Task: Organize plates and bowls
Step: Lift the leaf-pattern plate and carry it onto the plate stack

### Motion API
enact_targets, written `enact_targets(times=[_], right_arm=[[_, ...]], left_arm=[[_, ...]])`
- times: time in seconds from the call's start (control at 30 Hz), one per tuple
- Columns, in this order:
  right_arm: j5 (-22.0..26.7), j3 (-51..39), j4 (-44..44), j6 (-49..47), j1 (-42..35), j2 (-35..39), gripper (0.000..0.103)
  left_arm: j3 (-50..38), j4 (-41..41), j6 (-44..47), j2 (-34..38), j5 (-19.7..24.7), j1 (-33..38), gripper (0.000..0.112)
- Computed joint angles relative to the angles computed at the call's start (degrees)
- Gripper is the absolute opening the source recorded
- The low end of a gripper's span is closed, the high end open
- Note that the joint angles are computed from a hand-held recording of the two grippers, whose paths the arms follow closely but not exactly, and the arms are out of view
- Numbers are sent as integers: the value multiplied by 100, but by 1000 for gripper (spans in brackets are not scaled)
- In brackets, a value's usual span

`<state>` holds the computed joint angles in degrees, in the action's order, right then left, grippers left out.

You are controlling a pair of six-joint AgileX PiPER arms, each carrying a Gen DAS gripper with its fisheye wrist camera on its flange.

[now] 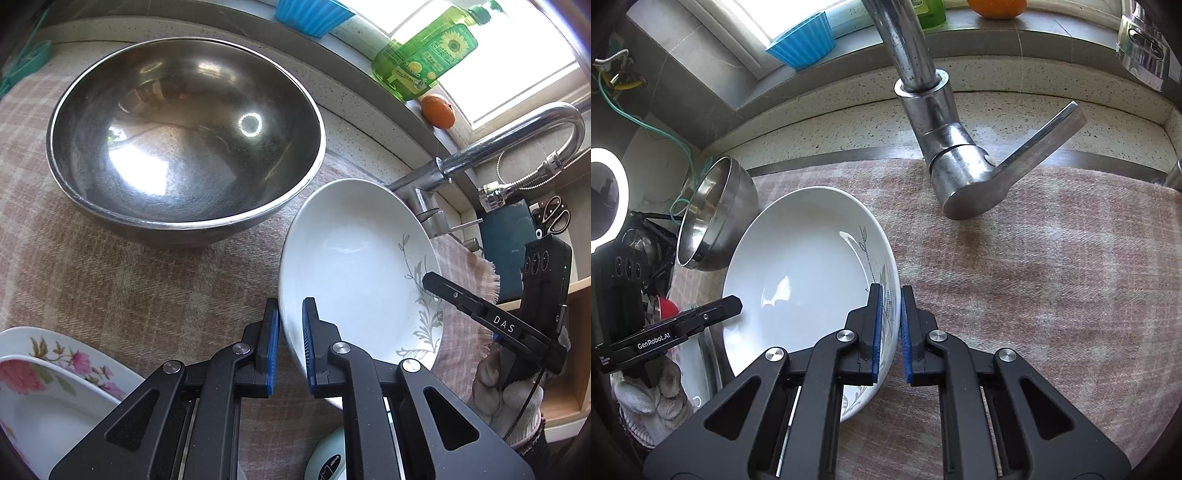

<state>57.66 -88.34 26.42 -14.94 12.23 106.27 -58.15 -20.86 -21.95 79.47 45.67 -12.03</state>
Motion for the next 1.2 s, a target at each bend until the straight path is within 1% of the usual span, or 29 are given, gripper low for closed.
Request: enact_targets(times=[0.2, 0.43, 0.6, 0.77, 0.83, 1.03, 1.2], right_arm=[[84, 28, 64, 31, -144, -275, 9], [183, -75, 90, 175, -200, -684, 9], [272, -12, -47, 382, -39, -1032, 9], [282, 17, -239, 726, 389, -1308, 9], [258, 83, -311, 886, 584, -1450, 9], [100, 321, -684, 1591, 1364, -1817, 9], [-137, 581, -1024, 2290, 2083, -1987, 9]], left_arm=[[-169, -29, 25, -72, 57, -49, 10], [-436, -6, 140, -250, 248, -17, 10], [-555, -55, 310, -477, 522, 137, 10], [-548, -167, 601, -851, 892, 488, 10], [-503, -263, 814, -1019, 1049, 689, 10], [-282, -731, 1650, -1529, 1598, 1610, 10], [-59, -1233, 2642, -1847, 2355, 2790, 10]])
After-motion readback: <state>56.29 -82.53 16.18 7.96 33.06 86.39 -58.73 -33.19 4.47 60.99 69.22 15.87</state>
